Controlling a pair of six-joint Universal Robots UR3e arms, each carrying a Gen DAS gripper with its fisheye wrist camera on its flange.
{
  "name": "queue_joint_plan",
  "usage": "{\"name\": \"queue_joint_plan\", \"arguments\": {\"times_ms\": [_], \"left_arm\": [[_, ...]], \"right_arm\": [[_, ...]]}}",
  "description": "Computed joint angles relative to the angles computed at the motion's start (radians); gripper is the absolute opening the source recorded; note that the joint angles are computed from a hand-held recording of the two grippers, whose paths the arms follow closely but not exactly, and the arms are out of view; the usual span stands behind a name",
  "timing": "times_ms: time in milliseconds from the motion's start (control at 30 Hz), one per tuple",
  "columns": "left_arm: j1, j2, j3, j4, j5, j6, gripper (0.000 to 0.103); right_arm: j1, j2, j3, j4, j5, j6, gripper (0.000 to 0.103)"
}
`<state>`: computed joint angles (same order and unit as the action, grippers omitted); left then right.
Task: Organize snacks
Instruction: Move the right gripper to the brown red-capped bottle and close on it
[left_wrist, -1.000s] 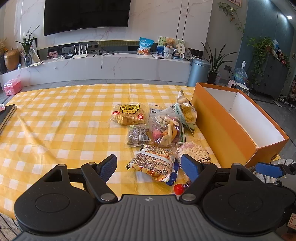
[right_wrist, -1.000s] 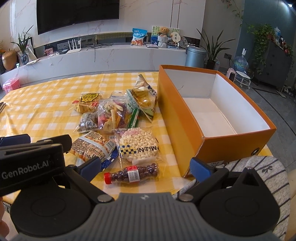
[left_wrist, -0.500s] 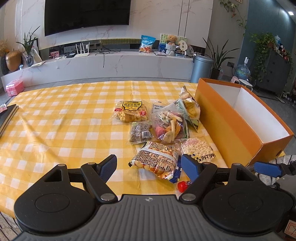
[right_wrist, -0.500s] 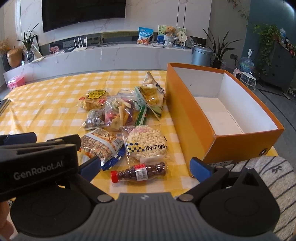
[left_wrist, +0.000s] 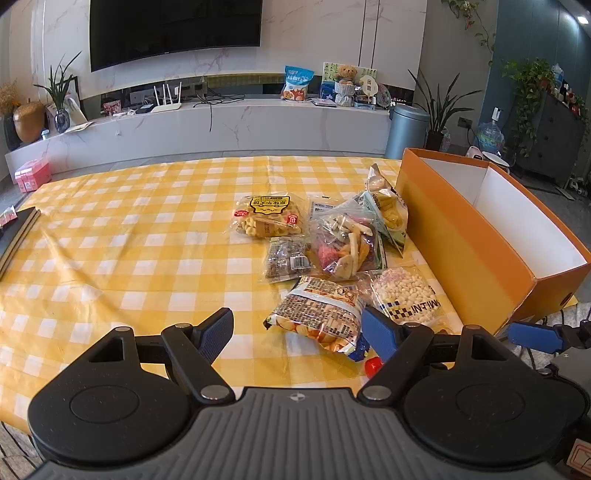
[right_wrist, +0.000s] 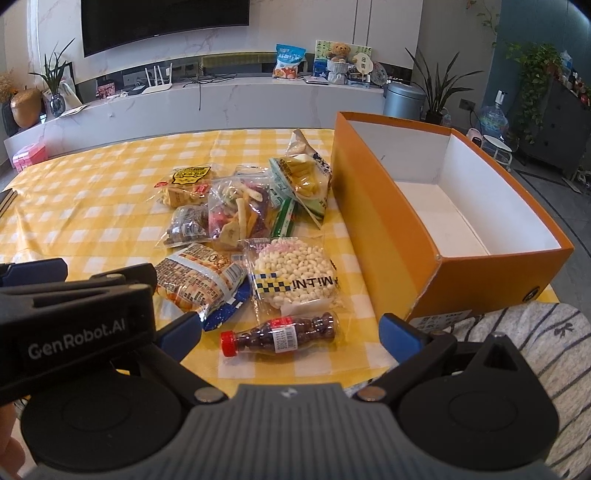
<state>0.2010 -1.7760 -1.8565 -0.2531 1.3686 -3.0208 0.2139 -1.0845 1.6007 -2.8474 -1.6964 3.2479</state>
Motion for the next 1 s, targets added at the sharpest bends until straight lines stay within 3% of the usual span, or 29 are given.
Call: {"name": "queue_joint_plan", "arguments": {"times_ms": [233,267,300,367,533,700,800,900,1000], "left_arm": [[0.029,-0.025,0.007,0.04,0.023,-0.002,0.093],[0.04,-0.032,0.015,0.029,0.012,-0.007,0.093],[0.052,-0.04,0.022,0.018,-0.003,-0.006,0.093],[0.066,-0.059,0.035,0.007,-0.015,-0.003,0.093],[0.073,-0.102,0.044,0.022,-0.016,0.012,0.093],[0.066,-0.132,0.049,0.022,-0.022,0.035,0.093],[0.069,-0.139,0.061,-0.012,-0.031,0.037,0.093],[0.076,-0.141,0.066,-0.029,-0.032,0.028,0.093],[0.083,-0.144,0.077,-0.047,-0.032,0.007,0.093]], "right_arm": [[-0.031,0.038,0.069,-0.17,0.115,-0.095,0.1],[-0.032,0.053,0.066,-0.183,0.126,-0.118,0.097],[-0.033,0.069,0.055,-0.181,0.136,-0.138,0.085],[-0.03,0.103,-0.003,-0.111,0.136,-0.156,0.071],[-0.032,0.178,-0.108,-0.012,0.107,-0.112,0.073],[-0.063,0.191,-0.134,0.025,0.158,-0.056,0.076],[-0.067,0.163,-0.078,-0.006,0.165,-0.014,0.075],[-0.071,0.136,0.03,-0.139,0.162,0.08,0.076],[-0.018,0.163,-0.027,-0.101,0.068,0.093,0.076]]}}
